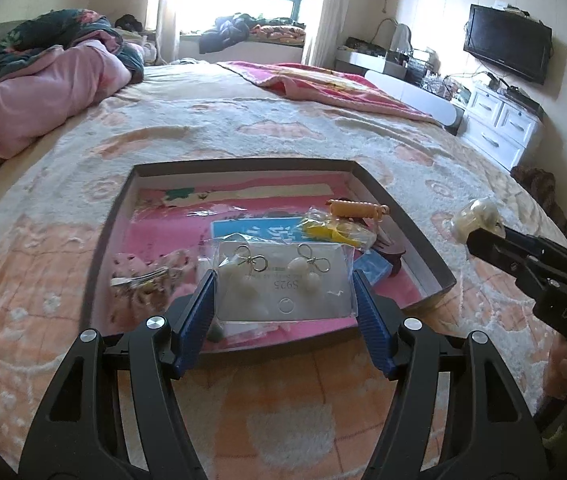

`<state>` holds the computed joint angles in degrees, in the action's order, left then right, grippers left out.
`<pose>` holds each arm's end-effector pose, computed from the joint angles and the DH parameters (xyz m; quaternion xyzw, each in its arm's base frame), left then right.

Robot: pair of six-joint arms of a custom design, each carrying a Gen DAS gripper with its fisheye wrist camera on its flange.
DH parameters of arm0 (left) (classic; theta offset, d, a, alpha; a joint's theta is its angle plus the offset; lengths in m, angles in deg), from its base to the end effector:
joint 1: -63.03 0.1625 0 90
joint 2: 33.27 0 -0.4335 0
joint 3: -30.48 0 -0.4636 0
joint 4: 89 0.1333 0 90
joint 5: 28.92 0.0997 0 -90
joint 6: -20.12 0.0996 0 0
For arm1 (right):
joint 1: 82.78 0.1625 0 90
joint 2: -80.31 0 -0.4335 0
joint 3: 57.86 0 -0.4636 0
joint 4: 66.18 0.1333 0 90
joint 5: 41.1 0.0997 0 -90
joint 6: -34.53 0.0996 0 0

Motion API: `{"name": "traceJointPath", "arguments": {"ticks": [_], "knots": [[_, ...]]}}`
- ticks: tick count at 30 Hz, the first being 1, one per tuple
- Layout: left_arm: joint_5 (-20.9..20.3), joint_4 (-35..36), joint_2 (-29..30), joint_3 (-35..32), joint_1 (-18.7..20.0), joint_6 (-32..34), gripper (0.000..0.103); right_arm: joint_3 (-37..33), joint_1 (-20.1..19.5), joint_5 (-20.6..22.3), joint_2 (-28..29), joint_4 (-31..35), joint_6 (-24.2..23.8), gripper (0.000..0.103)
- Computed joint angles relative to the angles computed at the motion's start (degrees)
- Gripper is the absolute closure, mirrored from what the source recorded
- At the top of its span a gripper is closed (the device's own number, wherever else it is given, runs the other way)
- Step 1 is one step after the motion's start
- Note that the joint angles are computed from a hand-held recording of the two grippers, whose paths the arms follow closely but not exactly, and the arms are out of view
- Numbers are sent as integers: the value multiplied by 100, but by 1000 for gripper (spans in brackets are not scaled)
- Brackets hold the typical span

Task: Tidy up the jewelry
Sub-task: 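Lower the earring card into the pink box with the left gripper while the right places the pearls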

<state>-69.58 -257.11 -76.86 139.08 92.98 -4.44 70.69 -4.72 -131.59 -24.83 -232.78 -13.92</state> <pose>-0.4344 -0.4913 0.0006 0.2298 0.8744 -0.3558 0.2369 0.0361 -0.4693 0.4169 0.2783 -0.8498 0.3850 0.2285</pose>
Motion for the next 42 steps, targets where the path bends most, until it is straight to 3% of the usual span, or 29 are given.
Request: {"name": "traceJointPath", "arguments": {"ticks": [11, 23, 33, 42], "knots": [[-194, 92, 384, -443, 227, 181, 46, -182, -50, -358, 378, -377, -83, 67], [-226, 72, 559, -687, 327, 365, 46, -271, -38, -564, 569, -202, -96, 67], [-345, 184, 721, -1108, 316, 762, 46, -300, -80, -417, 500, -129, -34, 67], [-484, 630, 770, -1423, 498, 632, 46, -548, 46, -329, 655, -74, -165, 67]]}}
